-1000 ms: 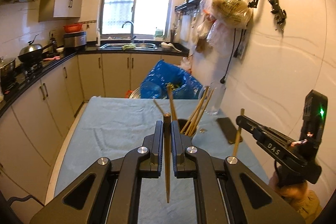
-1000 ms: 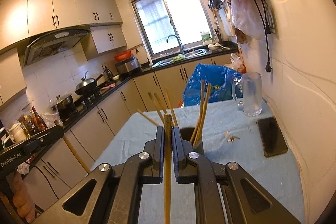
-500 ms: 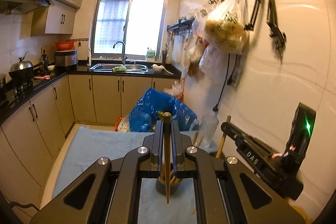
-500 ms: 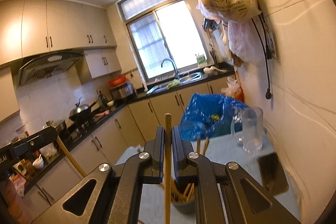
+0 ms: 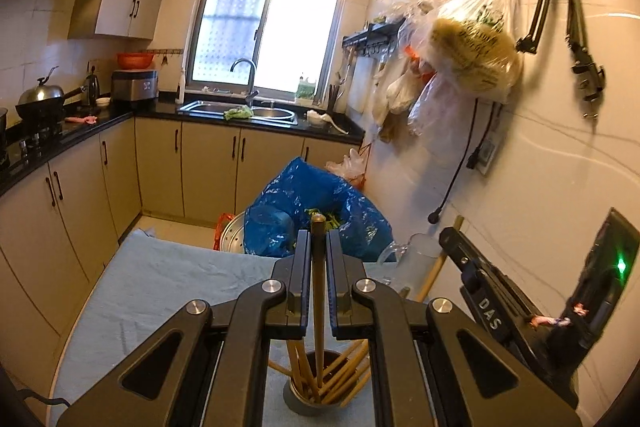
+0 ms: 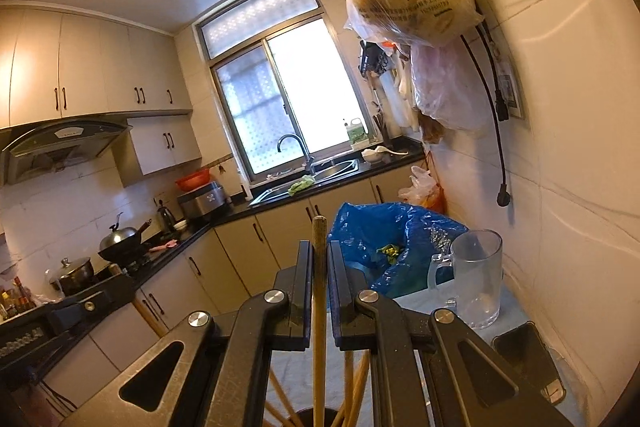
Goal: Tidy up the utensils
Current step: 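Lower both chopsticks into the black holder cup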
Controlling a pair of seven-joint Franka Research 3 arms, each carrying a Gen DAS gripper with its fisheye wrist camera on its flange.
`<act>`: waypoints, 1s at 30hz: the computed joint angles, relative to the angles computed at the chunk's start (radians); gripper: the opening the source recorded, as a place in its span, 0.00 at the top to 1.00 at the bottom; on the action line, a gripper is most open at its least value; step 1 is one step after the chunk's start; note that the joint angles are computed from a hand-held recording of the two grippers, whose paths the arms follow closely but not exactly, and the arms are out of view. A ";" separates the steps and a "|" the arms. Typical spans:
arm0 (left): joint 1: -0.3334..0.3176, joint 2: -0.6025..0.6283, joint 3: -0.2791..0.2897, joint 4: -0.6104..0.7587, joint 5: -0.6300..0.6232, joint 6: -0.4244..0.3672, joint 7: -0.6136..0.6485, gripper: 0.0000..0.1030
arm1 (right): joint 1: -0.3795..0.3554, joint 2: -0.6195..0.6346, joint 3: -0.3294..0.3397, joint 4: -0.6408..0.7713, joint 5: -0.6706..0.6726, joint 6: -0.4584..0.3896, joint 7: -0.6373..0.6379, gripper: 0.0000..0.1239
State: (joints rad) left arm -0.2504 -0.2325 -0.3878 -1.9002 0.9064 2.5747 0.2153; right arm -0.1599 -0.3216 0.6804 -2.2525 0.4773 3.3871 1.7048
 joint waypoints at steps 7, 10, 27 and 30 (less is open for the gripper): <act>-0.018 0.061 0.013 0.020 -0.009 -0.028 0.034 0.94 | -0.028 0.046 0.029 0.013 0.007 0.001 -0.025 0.94; -0.029 0.057 0.022 0.010 -0.019 -0.030 0.048 0.94 | 0.035 0.060 -0.030 0.016 -0.011 -0.015 -0.029 0.94; -0.041 0.054 0.030 0.002 -0.070 -0.040 0.116 0.94 | -0.331 0.011 0.342 0.036 0.084 0.031 -0.085 0.94; -0.045 0.057 0.030 -0.004 -0.077 -0.040 0.124 0.94 | -0.312 0.027 0.327 0.015 0.043 0.012 -0.054 0.94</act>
State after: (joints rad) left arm -0.2951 -0.1751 -0.3574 -1.9041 0.8293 2.5352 0.3393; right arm -0.4723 -0.2951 1.0079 -2.2376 0.5203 3.3993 1.6510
